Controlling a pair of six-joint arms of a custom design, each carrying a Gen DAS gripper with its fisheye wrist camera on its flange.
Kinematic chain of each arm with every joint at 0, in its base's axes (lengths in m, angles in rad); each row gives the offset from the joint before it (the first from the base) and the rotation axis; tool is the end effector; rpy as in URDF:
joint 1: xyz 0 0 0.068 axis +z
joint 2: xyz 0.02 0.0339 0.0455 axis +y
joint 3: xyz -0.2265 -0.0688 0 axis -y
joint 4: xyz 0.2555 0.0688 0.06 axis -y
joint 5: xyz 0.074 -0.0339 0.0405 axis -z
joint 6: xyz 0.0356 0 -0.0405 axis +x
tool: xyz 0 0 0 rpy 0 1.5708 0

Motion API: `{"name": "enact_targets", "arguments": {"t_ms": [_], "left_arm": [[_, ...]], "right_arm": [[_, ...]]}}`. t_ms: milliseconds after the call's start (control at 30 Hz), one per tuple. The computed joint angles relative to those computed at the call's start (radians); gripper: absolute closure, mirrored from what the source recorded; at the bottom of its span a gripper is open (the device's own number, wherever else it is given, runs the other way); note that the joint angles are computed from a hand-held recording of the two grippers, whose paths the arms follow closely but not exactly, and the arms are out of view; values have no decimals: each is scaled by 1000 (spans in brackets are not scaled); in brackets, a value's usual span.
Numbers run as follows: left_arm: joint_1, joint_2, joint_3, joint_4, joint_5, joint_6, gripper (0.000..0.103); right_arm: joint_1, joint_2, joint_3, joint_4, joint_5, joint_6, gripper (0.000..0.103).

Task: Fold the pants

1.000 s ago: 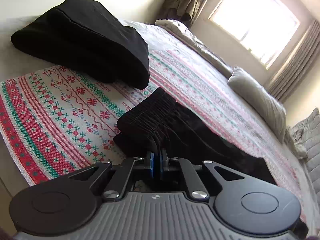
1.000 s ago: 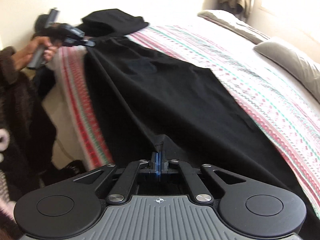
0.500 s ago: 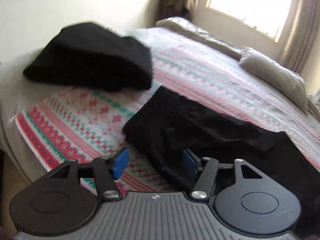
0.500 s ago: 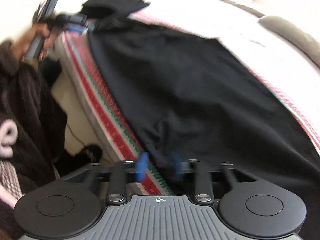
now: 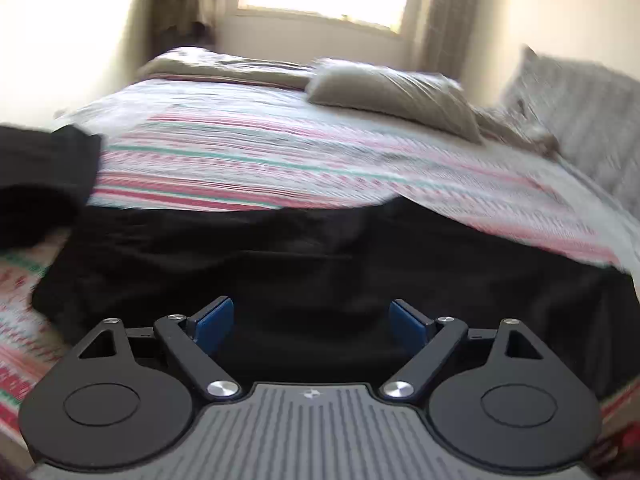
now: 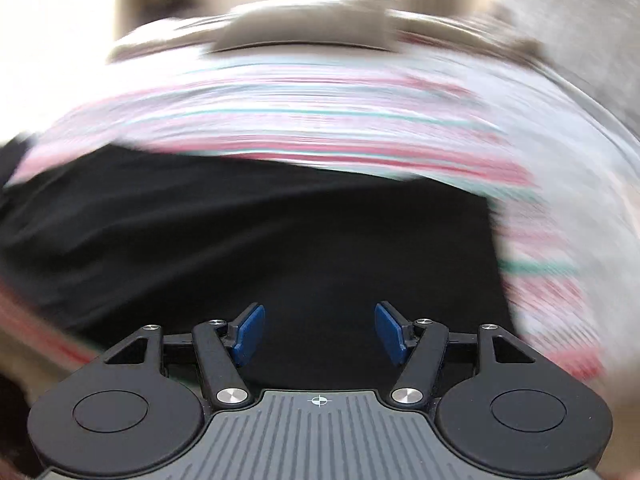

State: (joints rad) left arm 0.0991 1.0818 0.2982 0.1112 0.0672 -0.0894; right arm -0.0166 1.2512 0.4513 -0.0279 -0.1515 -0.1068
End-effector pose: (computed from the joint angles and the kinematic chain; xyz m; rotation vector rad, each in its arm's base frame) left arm 0.2218 0.0196 0.1074 -0.1748 2.2355 -0.0701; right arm 0.2438 0.0013 0.1067 -0.1783 2.3831 0.1236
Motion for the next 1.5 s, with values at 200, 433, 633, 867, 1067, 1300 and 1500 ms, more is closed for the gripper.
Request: {"name": "enact_targets", "arguments": {"t_ms": [200, 433, 633, 867, 1067, 1300, 1500], "left_arm": [[-104, 207, 75, 111, -65, 23, 15], [-160, 340, 154, 86, -129, 14, 15], [-167, 435, 214, 24, -159, 11, 15], [-142, 459, 263, -40, -147, 67, 12], [-123, 454, 358, -15, -144, 191, 12], [-95, 865, 831, -75, -10, 234, 16], [-113, 1173, 1215, -206, 36, 218, 27]], "right_arm": [[-267, 235, 62, 160, -60, 30, 43], [-360, 515, 152, 299, -98, 68, 49], [-292, 391, 41, 351, -12, 13, 101], [-232, 422, 66, 303, 126, -11, 87], [-204, 326, 28, 319, 158, -3, 56], [-166, 478, 180, 376, 107, 81, 53], [-186, 659, 340, 418, 58, 184, 53]]}}
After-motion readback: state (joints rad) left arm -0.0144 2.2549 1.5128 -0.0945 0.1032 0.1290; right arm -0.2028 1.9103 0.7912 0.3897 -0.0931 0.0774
